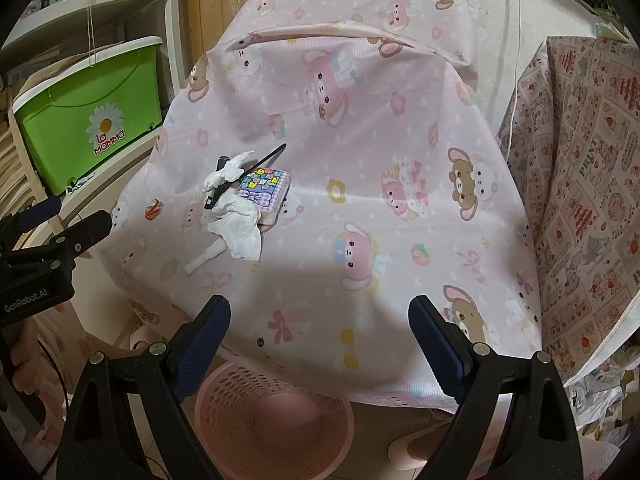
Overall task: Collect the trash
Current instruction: 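Move both tools toward the items on the pink cloth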
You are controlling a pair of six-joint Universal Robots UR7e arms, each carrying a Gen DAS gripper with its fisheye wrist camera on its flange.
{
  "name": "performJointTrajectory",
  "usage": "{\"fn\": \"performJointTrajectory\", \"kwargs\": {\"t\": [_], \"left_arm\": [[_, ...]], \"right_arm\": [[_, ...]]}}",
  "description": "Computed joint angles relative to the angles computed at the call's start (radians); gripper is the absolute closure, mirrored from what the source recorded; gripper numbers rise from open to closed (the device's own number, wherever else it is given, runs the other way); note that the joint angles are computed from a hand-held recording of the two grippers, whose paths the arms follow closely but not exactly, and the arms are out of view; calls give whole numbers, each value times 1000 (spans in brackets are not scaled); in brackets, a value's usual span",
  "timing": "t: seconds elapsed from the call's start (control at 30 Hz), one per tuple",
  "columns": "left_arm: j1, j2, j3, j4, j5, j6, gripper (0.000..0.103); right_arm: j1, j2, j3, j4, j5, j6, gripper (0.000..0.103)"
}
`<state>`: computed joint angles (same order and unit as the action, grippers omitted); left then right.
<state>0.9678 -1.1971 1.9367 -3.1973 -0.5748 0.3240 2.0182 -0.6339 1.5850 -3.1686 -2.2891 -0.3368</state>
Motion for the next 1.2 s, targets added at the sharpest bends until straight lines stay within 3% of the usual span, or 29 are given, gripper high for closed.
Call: {"fn": "performJointTrajectory", "kwargs": {"t": [1.2], "left_arm": [[13, 21, -18, 23, 12, -3, 1]], "right_arm": [[-11, 10, -21, 29, -20, 31, 11]]}}
